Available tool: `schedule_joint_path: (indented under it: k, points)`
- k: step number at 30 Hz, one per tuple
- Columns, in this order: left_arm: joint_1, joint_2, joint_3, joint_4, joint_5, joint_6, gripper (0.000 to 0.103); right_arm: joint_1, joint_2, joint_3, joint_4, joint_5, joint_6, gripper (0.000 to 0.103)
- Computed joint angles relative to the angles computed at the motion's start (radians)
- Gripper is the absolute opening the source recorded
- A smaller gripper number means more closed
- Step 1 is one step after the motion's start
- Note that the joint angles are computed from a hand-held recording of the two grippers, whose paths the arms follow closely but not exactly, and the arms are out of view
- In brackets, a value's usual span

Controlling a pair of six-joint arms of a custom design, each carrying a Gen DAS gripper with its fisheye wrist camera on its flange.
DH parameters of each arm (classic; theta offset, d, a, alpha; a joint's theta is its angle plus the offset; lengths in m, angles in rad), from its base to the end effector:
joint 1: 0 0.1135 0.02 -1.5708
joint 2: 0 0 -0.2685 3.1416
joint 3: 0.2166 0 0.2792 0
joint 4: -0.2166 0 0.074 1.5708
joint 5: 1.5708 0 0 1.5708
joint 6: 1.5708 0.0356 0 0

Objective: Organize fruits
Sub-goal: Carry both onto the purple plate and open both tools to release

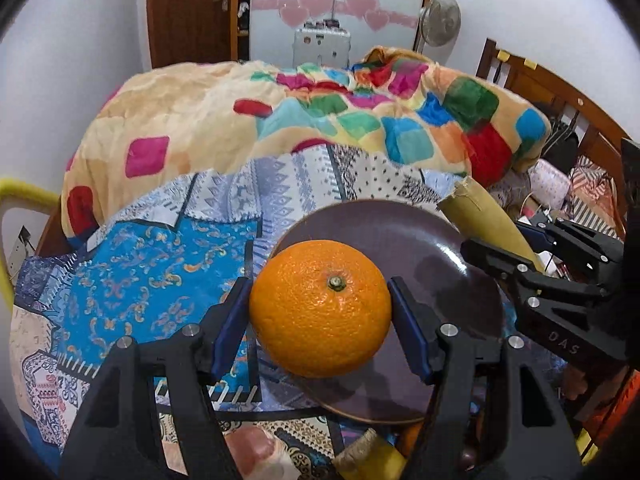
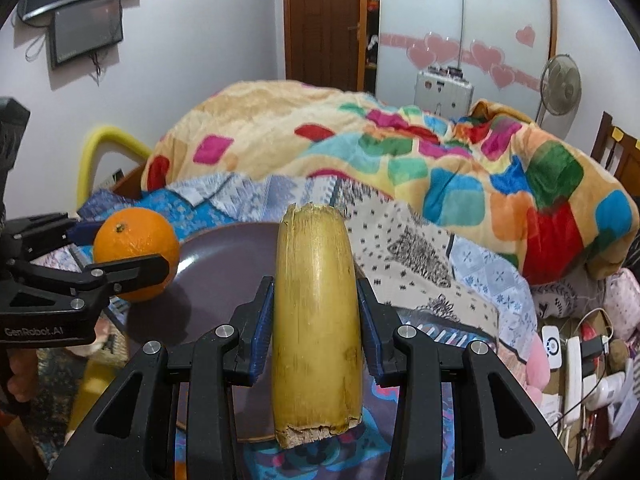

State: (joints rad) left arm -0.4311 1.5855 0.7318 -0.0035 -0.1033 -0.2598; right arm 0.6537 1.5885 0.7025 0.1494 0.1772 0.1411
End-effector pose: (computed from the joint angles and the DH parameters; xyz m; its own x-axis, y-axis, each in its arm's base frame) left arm 0.2922 -0.1304 0.1332 -0.7548 0.0659 -0.6526 0.1660 0.9817 -0.0928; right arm 0.2614 0.1923 0.1355 -0.5976 -0.2834 -0.7501 -0.4150 0.9097 -0.0131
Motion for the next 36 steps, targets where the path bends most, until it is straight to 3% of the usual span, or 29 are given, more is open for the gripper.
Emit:
schedule_joint_path:
  k: [5, 24, 30, 36]
  points:
    - [0.018, 0.059, 0.039, -0.028, 0.044, -0.003, 0.067, -0.005, 0.052, 0.032, -0.027, -0.009, -0.004, 0.036]
    - [-0.009, 0.11, 0.059, -0.023, 0.003, 0.018, 0.068, 0.013, 0.107, 0.075, -0.039, 0.026, -0.023, 0.037]
    - [0.009, 0.042, 0.017, -0.023, 0.047, -0.003, 0.069, 0.024, 0.049, 0.037, -0.027, 0.039, -0.022, 0.042]
    - [-0.002, -0.11, -0.056, -0.062, 0.004, 0.006, 0.071, 0.031, -0.055, -0.024, -0.037, 0.039, -0.007, 0.042]
